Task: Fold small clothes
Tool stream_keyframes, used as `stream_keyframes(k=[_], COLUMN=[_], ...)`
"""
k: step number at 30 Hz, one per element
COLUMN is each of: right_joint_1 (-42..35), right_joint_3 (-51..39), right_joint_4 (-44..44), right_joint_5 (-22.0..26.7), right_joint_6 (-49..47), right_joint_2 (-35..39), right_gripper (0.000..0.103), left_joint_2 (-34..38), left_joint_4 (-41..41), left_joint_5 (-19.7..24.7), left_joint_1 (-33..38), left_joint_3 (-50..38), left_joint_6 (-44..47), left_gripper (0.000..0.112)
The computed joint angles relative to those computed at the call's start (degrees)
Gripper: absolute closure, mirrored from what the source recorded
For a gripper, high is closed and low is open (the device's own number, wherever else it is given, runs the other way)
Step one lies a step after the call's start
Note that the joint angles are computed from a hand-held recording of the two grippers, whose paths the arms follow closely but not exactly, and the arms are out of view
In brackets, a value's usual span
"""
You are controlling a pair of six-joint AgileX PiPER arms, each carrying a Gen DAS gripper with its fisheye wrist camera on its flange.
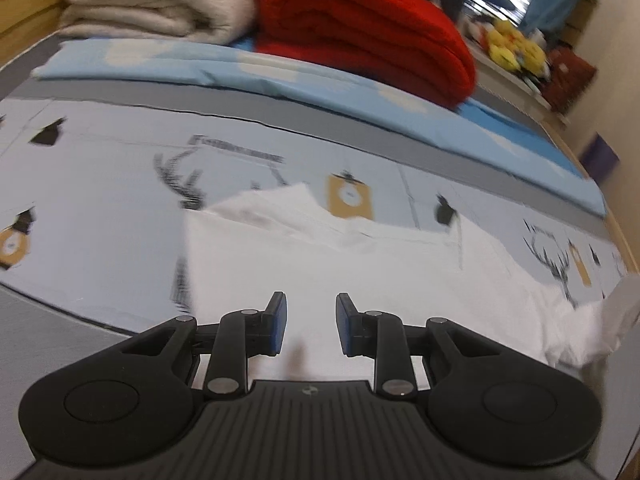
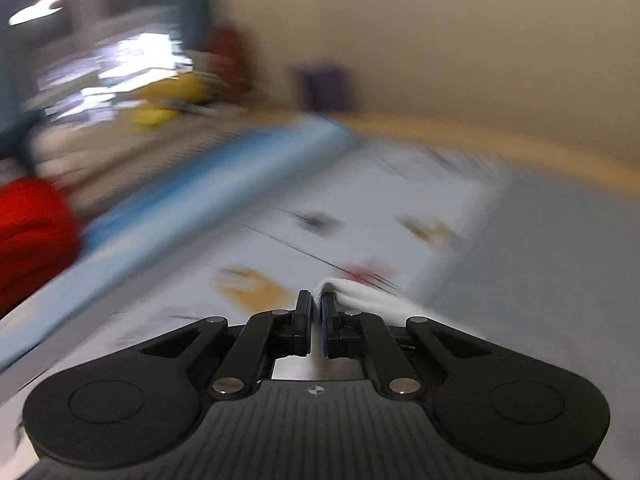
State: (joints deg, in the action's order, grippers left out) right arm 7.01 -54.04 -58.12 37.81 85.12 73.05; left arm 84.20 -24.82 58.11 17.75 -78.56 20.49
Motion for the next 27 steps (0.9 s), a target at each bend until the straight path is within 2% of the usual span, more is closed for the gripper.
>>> stream_keyframes(k=[2,3,4,8,9,10,12,13,15,18,19,22,27], right_joint_1=[11.46,17.19,21.84,31.68,33.64,35.2,36.21,36.28,36.43,34.43,32.51,28.08,22.79], right_joint_3=[-4.79,-7.95,-11.29,-18.61,-19.37,-20.35,-22.46,-21.73,-19.09,-18.75,-18.73,-15.07,-12.71], right_joint_4=[0.89,2.04,5.47,28.39,34.12,39.85,48.9,49.99,45.32,42.71,45.56,53.42,53.96], right_joint_5=[-0.56,1.06,0.44,-10.34,-11.6,-10.72,-6.09,-5.97,-7.33,-5.36,-4.96,-8.33,-7.12], right_joint_6=[-2.63,-2.58,-4.83,-20.92,-24.17,-27.53,-33.59,-33.75,-27.19,-19.91,-20.58,-26.65,-24.6], right_joint_2=[0.7,2.37,4.22,12.5,14.71,16.42,18.79,18.88,18.06,19.76,19.91,18.02,18.32], right_gripper=[0.099,0.099,0.099,0.097,0.097,0.096,0.09,0.09,0.087,0.085,0.082,0.082,0.082], left_joint_2=[1.04,1.6,2.13,3.95,4.3,4.47,5.18,5.38,6.07,7.48,7.96,10.3,12.72], left_joint_4=[-1.07,-1.54,-2.02,-4.08,-4.38,-4.64,-4.97,-5.18,-5.46,-6.26,-6.59,-6.89,-2.56], left_joint_5=[1.18,1.79,2.44,5.37,5.93,6.3,7.03,7.27,7.69,8.09,8.22,8.3,3.69], left_joint_1=[2.87,4.15,5.33,8.91,9.33,9.57,9.77,9.85,9.95,9.88,9.83,9.32,6.65], left_joint_3=[-1.94,-2.97,-3.91,-6.85,-7.3,-7.45,-8.1,-8.08,-8.02,-7.17,-6.96,-6.77,-6.48], left_joint_6=[-0.34,-0.68,-0.95,-0.54,-0.37,-0.15,-0.18,-0.23,-0.67,-2.12,-2.82,-5.65,-8.82], left_gripper=[0.084,0.084,0.085,0.085,0.085,0.085,0.085,0.085,0.085,0.085,0.085,0.085,0.085])
